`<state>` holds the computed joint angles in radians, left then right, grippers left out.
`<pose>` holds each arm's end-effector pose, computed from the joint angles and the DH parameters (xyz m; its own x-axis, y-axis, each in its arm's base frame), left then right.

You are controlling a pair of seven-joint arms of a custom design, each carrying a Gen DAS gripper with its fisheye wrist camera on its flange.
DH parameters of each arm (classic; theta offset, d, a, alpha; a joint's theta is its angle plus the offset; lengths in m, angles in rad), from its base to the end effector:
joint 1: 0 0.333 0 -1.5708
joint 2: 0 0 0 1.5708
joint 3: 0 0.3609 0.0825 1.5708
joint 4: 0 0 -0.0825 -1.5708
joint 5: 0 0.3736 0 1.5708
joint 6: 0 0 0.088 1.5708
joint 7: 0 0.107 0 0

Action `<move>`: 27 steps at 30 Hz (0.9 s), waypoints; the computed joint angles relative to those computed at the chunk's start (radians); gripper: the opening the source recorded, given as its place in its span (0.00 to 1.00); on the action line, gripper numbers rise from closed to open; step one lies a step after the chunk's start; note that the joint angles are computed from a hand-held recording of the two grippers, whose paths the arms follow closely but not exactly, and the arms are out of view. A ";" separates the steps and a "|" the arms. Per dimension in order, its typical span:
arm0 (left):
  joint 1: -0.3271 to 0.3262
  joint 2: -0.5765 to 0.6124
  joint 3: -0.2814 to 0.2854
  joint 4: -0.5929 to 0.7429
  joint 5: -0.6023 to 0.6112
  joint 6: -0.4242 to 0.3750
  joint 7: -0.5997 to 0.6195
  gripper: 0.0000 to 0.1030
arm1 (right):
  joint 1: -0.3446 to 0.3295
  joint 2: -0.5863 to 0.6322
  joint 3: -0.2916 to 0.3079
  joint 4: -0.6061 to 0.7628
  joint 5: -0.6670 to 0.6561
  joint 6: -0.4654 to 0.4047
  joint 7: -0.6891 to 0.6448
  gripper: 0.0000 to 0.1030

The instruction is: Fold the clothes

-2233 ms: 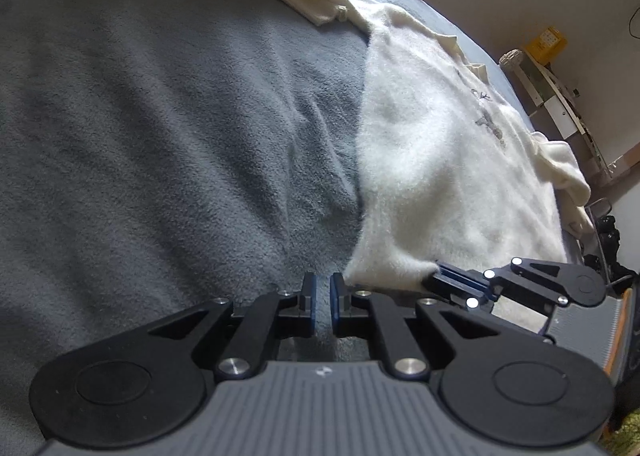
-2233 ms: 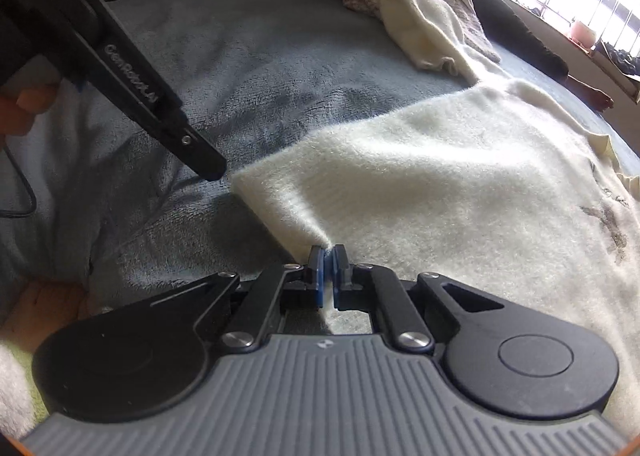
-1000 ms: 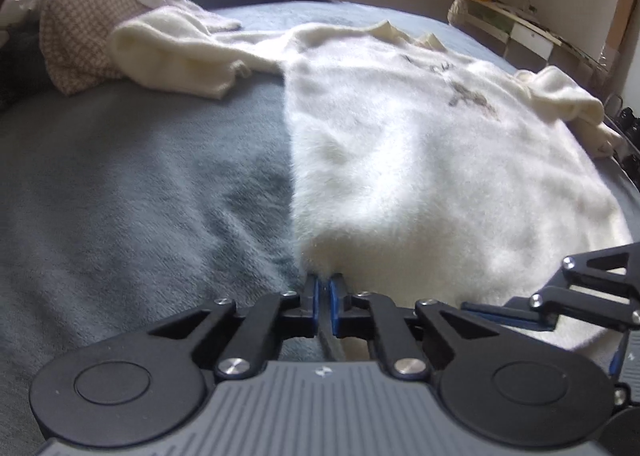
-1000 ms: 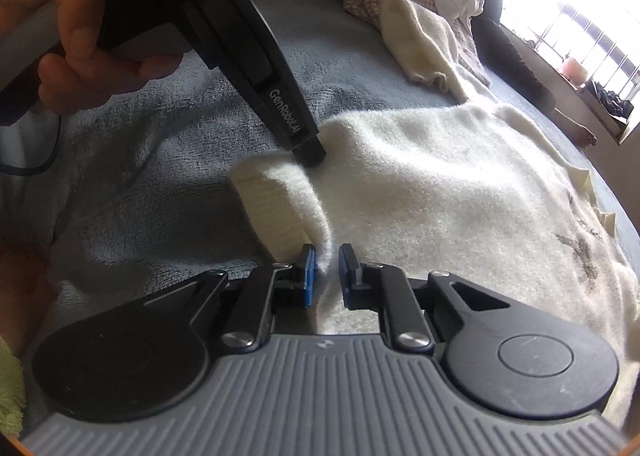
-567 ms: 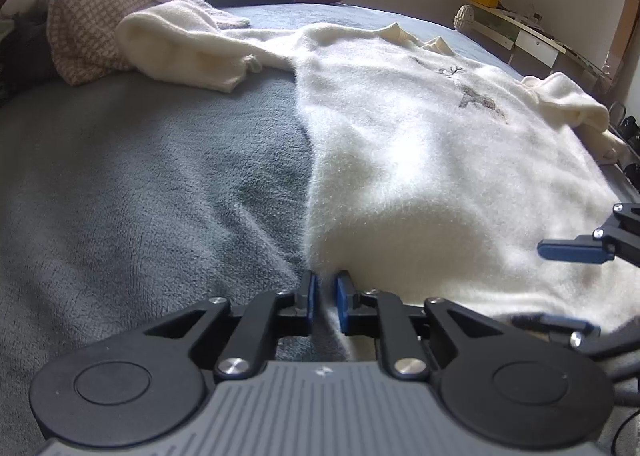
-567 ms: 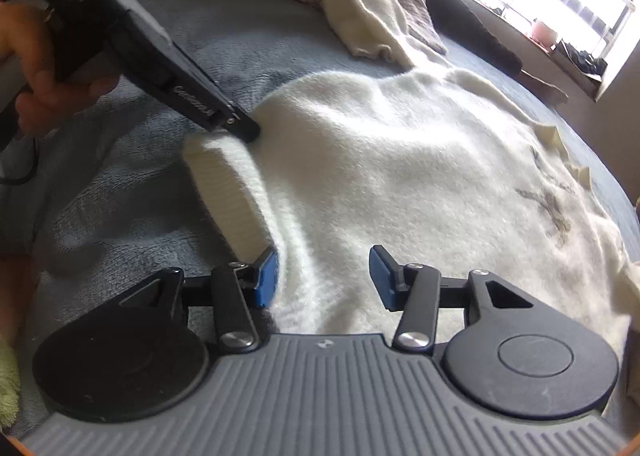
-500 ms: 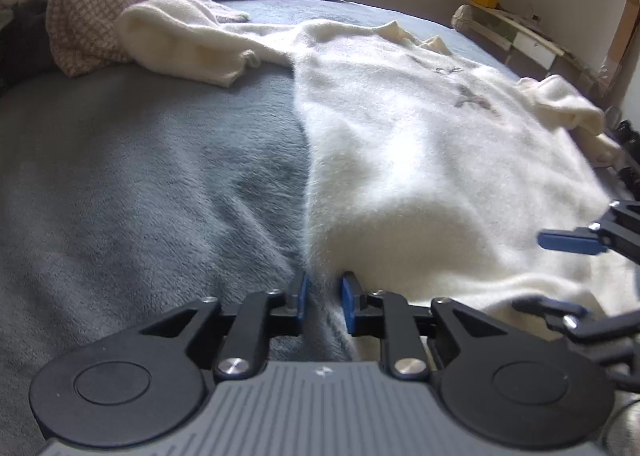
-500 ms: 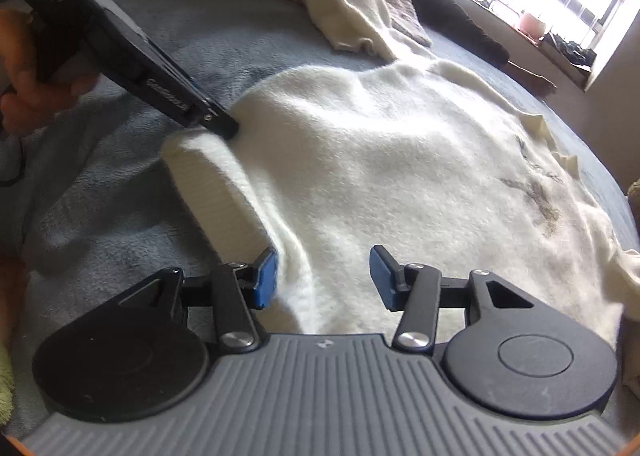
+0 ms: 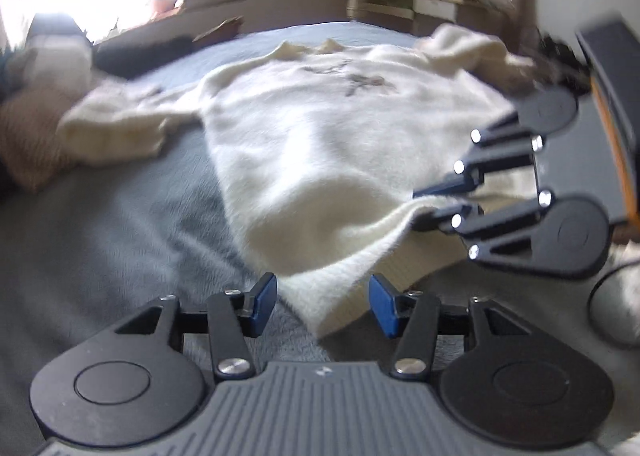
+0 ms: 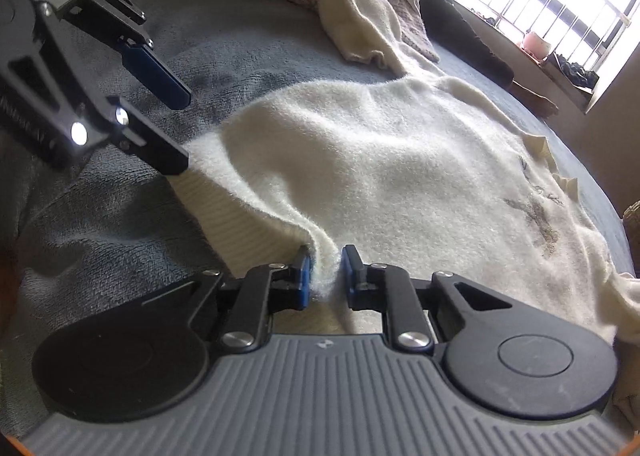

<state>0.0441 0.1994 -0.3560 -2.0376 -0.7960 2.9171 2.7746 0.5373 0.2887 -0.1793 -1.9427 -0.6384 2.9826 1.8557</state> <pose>0.6071 -0.1352 0.4661 -0.6519 -0.7499 -0.1127 -0.4826 0.5249 -0.7012 0.5952 0.2794 0.4629 0.4944 -0.7953 0.3508 -0.5090 -0.5920 -0.6249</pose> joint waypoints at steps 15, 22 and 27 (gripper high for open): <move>-0.058 0.047 0.056 -0.074 0.325 0.252 -0.235 0.06 | -0.011 -0.002 0.031 -0.003 0.002 -0.034 -0.019 0.25; -0.108 0.056 0.120 -0.084 0.439 0.263 -0.374 0.06 | -0.081 -0.023 0.098 -0.003 0.130 -0.088 -0.075 0.57; -0.104 0.066 0.124 -0.087 0.502 0.275 -0.445 0.07 | -0.180 -0.061 0.208 0.007 0.400 -0.237 -0.338 0.73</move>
<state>-0.0601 0.2653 -0.2323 -2.1244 -0.2942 3.1922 2.3300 0.3573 0.2278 0.0282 -1.9356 -0.2383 2.7458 1.5175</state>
